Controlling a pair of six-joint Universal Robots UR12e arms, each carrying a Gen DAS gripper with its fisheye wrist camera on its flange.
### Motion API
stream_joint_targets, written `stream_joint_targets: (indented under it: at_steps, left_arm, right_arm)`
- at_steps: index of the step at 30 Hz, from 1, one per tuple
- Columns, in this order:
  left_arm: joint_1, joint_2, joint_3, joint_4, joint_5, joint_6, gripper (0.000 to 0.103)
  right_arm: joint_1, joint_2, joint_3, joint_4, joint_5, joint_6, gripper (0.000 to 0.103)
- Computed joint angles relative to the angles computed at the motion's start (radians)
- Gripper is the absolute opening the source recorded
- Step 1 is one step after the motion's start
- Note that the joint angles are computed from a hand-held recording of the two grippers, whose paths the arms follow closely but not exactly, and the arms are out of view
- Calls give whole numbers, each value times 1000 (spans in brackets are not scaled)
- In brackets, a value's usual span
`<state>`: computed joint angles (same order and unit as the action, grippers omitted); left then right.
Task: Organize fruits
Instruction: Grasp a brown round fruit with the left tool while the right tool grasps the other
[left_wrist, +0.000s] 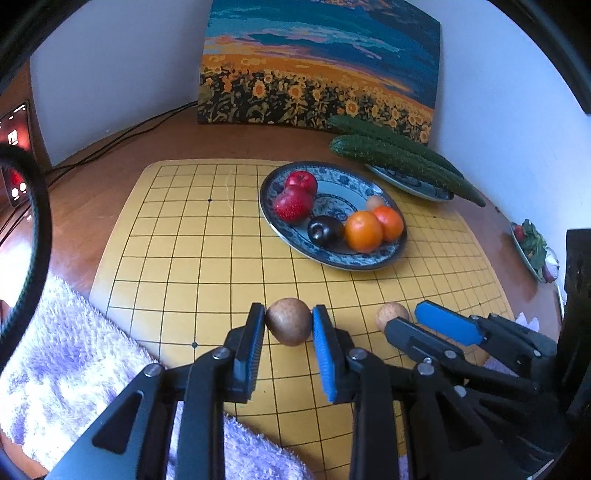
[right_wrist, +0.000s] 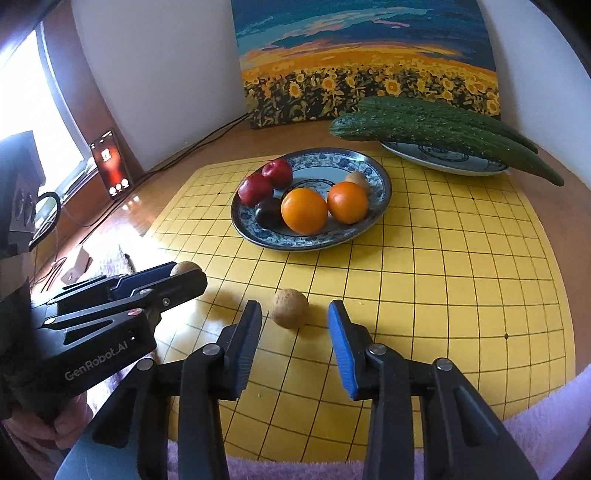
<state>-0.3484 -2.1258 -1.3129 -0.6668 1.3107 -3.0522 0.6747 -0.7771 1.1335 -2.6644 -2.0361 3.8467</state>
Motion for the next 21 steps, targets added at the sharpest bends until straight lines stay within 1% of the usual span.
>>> stream_joint_targets:
  at_steps: [5,9,11,18,21]
  left_arm:
    - [1,-6,13,-9,-8,-1,28]
    - [3,-6,11,-1,-19,-8,28]
    - [3,-5,10,0,-21,-10,28]
    - [3,-7,19,-4,-24,-15,28]
    - [1,-7,24,-6,-28,-14,28]
  right_arm:
    - [-2,10,-20,22,12,-12,33]
    - [-2,16,-26,25,11,-15,30]
    - [-4,16,-25,26,21,-13,27]
    - [-5,15,-20,12,22,-20,26]
    - [-7,10,-9,-10,26,-18,26]
